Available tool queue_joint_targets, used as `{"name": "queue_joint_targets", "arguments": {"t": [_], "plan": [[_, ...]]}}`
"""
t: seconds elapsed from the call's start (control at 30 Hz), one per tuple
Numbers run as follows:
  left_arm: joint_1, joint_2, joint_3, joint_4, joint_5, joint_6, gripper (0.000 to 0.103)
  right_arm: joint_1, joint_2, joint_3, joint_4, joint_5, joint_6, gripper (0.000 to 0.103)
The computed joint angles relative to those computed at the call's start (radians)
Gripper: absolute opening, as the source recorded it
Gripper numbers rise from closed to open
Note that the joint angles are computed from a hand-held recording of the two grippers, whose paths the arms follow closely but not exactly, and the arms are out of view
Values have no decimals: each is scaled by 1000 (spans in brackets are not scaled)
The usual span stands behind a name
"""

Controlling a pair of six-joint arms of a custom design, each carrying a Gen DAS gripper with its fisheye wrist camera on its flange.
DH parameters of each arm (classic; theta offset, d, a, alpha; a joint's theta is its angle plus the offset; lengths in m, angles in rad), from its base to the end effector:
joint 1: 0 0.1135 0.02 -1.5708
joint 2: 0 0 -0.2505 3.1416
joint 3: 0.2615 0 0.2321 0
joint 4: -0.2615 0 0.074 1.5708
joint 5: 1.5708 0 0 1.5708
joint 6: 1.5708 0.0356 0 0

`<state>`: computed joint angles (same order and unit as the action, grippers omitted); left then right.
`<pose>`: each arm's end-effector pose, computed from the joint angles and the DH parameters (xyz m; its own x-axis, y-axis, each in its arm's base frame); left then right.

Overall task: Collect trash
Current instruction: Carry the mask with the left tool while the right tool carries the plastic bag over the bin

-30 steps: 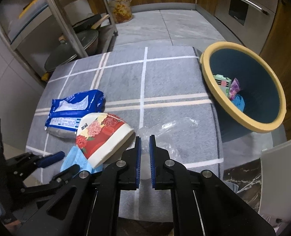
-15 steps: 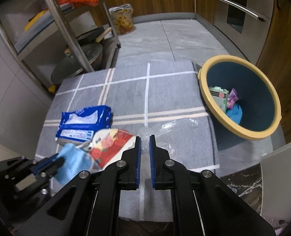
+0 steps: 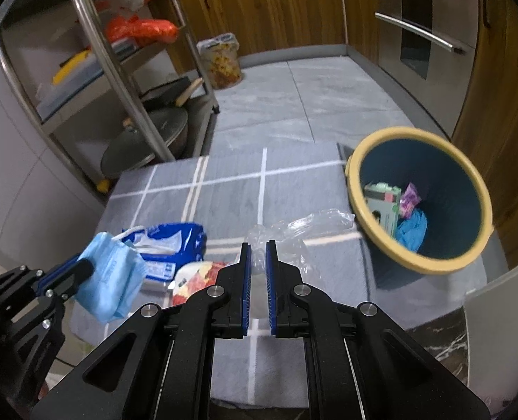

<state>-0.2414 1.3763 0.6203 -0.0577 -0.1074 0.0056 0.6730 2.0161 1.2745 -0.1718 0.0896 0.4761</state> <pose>0.2446 -0.0563 0.1696 -0.7048 0.1793 -0.6864 0.1702 0.9820 0.0818 0.3153 0.2472 0.1457 -0.8151 -0.0660 -0.5756 -0.2301 0.9486 0.2171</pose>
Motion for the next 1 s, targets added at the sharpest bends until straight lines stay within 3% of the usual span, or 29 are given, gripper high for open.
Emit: {"name": "queue_joint_targets", "arguments": {"t": [0.37, 0.6, 0.77, 0.9, 1.0], "plan": [[-58, 96, 101, 42, 23, -35, 4, -119, -95, -50, 35, -42, -29, 9], [-123, 166, 240, 70, 33, -43, 4, -234, -138, 56, -79, -104, -116, 9], [-170, 288, 347, 110, 73, -61, 4, -326, -84, 153, -136, -103, -193, 9], [-183, 425, 455, 129, 142, -93, 4, -407, -1, 197, -128, -177, -132, 9], [-182, 546, 549, 148, 218, -138, 4, -448, 111, 314, -205, -172, -132, 9]]}}
